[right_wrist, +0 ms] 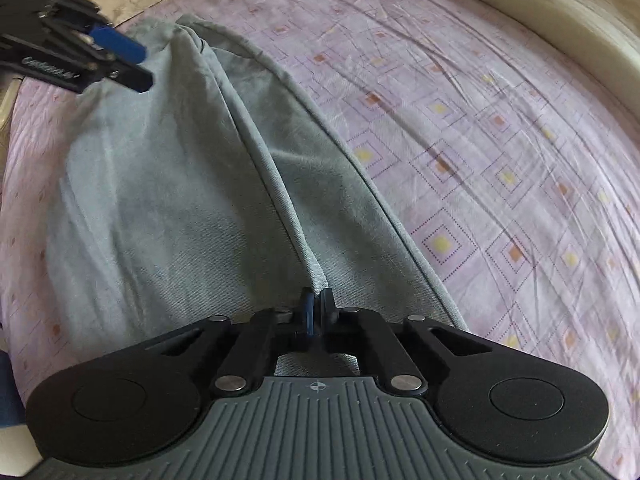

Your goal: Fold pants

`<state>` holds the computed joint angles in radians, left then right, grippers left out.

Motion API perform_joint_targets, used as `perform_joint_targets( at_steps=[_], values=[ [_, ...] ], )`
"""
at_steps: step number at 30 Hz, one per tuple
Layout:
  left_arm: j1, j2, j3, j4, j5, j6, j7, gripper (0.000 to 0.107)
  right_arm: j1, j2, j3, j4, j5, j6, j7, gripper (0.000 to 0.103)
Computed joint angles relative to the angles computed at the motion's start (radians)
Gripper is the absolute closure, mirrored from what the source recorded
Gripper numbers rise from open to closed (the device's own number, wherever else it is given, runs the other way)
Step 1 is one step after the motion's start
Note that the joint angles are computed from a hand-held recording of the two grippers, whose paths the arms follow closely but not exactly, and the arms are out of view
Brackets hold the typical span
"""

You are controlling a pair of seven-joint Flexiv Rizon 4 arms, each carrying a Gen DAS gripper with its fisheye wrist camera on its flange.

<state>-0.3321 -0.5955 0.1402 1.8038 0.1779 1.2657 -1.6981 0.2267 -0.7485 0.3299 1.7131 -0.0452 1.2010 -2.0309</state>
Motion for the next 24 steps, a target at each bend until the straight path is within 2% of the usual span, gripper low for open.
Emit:
perform_joint_targets(
  at_steps=[2,4,6,9,11,13,16,17,18,19,20,21,24],
  values=[
    [0.027,-0.02,-0.028,-0.007,0.039,0.082,0.096,0.05,0.013,0.028,-0.016,0.045,-0.006,0.079,0.005,0.1],
    [0.043,-0.046,-0.042,-0.014,0.079,0.191,0.199,0.05,0.024,0.05,-0.03,0.091,-0.017,0.148,0.023,0.1],
    [0.102,-0.069,-0.117,-0.022,0.079,0.246,0.324,0.045,0.03,0.066,-0.039,0.127,-0.032,0.194,0.043,0.1],
    [0.232,-0.1,-0.292,-0.044,0.029,0.168,0.542,0.043,0.041,0.07,-0.053,0.151,-0.057,0.232,0.092,0.1],
    [0.286,-0.112,-0.372,-0.052,0.0,0.086,0.681,0.043,0.048,0.071,-0.064,0.158,-0.075,0.245,0.127,0.1],
    [0.292,-0.123,-0.387,-0.062,-0.016,0.036,0.765,0.043,0.041,0.068,-0.061,0.157,-0.092,0.243,0.148,0.1],
    [0.27,-0.137,-0.365,-0.076,-0.047,-0.028,0.822,0.044,0.028,0.063,-0.051,0.152,-0.108,0.241,0.17,0.1],
    [0.27,-0.139,-0.366,-0.077,-0.069,-0.057,0.839,0.052,0.026,0.059,-0.048,0.149,-0.112,0.24,0.176,0.1],
    [0.278,-0.14,-0.375,-0.073,-0.097,-0.082,0.86,0.079,0.025,0.053,-0.047,0.143,-0.116,0.239,0.183,0.1],
    [0.272,-0.136,-0.367,-0.071,-0.115,-0.111,0.867,0.095,0.025,0.052,-0.048,0.144,-0.12,0.24,0.189,0.1],
    [0.267,-0.132,-0.36,-0.06,-0.13,-0.102,0.87,0.1,0.025,0.05,-0.047,0.143,-0.125,0.24,0.192,0.1],
    [0.265,-0.126,-0.355,-0.036,-0.143,-0.056,0.871,0.101,0.029,0.05,-0.052,0.144,-0.13,0.241,0.199,0.1],
    [0.227,-0.098,-0.31,-0.016,-0.195,-0.004,0.823,0.102,0.08,0.056,-0.114,0.154,-0.154,0.272,0.256,0.1]
  ],
)
